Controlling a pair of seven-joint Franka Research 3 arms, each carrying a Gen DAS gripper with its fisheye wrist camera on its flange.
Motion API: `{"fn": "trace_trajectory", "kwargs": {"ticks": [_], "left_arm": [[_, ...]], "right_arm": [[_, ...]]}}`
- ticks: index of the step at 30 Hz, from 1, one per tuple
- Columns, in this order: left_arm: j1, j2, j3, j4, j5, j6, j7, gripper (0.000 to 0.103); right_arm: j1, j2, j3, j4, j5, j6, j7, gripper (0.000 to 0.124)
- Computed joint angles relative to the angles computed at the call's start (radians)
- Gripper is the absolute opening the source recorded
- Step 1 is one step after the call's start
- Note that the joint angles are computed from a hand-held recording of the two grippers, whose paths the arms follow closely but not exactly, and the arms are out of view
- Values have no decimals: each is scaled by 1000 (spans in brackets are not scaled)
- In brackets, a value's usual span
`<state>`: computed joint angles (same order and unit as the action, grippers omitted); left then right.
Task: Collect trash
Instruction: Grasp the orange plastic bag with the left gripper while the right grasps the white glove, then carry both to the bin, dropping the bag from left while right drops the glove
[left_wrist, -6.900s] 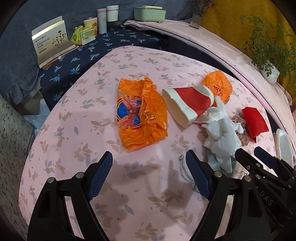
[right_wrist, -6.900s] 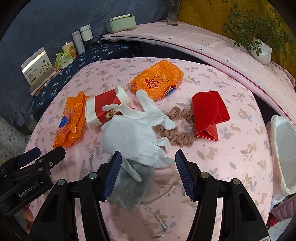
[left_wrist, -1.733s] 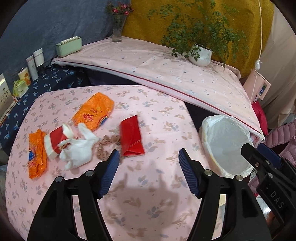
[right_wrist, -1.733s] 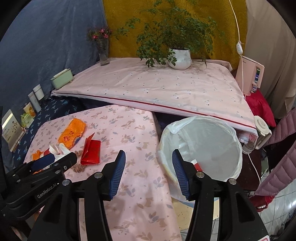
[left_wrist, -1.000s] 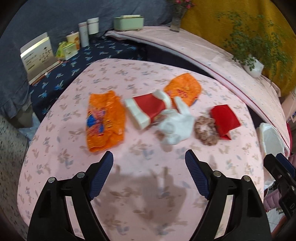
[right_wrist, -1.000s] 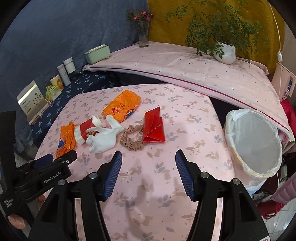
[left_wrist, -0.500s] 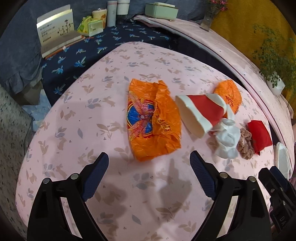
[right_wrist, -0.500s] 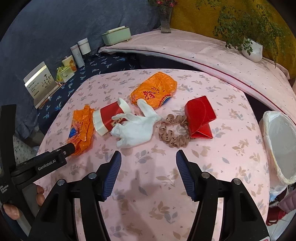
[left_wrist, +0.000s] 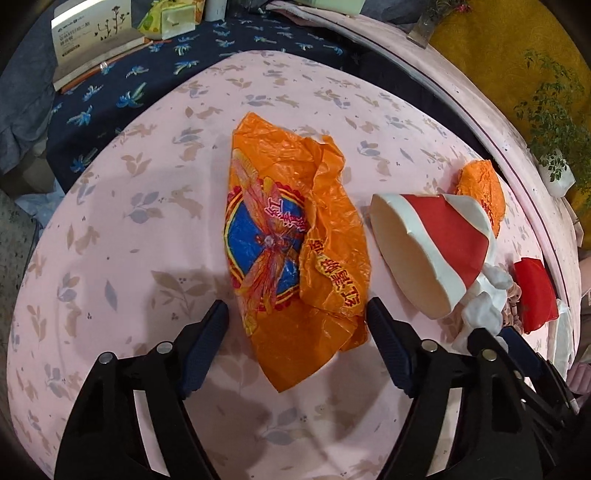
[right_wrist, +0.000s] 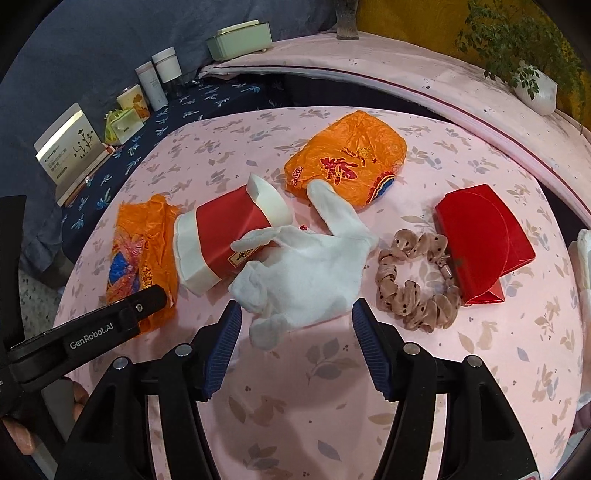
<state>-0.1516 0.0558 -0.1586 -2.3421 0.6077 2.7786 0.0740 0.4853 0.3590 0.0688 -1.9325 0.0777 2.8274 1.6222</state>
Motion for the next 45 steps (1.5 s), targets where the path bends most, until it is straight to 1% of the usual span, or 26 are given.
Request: {"fn": "trace_trajectory", "kwargs": {"ticks": [1,2,3,4,5,6,8,9,15,18,23,26,29,36,45], "left_arm": [[0,1,0,0,7,5,0,61],[-1,0,1,-1,13,10,-1,54],[-1,1,0,-4,12,23,4,51],[0,0,0,-7,8,36,14,43],[-2,-1,-1,-8,9,40,15,36],[-3,-1,-2,-8,8,45,18,33],[-7,-10,-5,-13,7,46,14,26],[-8,-17,-7,-18,3,50,15,25],[-20,-85,-34,-41,34,29,-35,23],[-28,-115,-56,-34,47,2,-49,23],[-53,-136,-95,13,76,-49,-65,23],[-76,-128,-114,60,94,-80,-64,23],[-106,-101,-129,123,113,-109,-53,23],[-186,0,-134,291,138,-165,5,23],[-292,159,-111,514,128,-217,113,23]], "right_arm": [[-4,5,4,3,5,-3,-7,56],[-8,12,7,8,10,-11,-14,46],[-11,19,11,16,15,-26,-21,40],[-16,24,15,22,22,-39,-29,27],[-18,26,18,21,29,-43,-34,17],[-26,23,27,15,45,-38,-48,15],[-20,8,21,-3,43,-30,-48,9],[-18,-3,19,-16,42,-22,-50,9],[-47,-102,39,-113,90,33,-95,7],[-70,-161,52,-163,136,57,-128,7],[-105,-264,65,-239,228,94,-208,7],[-117,-324,58,-280,274,115,-251,7],[-128,-371,42,-309,298,132,-273,7],[-167,-450,-3,-357,350,155,-319,7],[-222,-500,-61,-391,408,178,-374,7]]}}
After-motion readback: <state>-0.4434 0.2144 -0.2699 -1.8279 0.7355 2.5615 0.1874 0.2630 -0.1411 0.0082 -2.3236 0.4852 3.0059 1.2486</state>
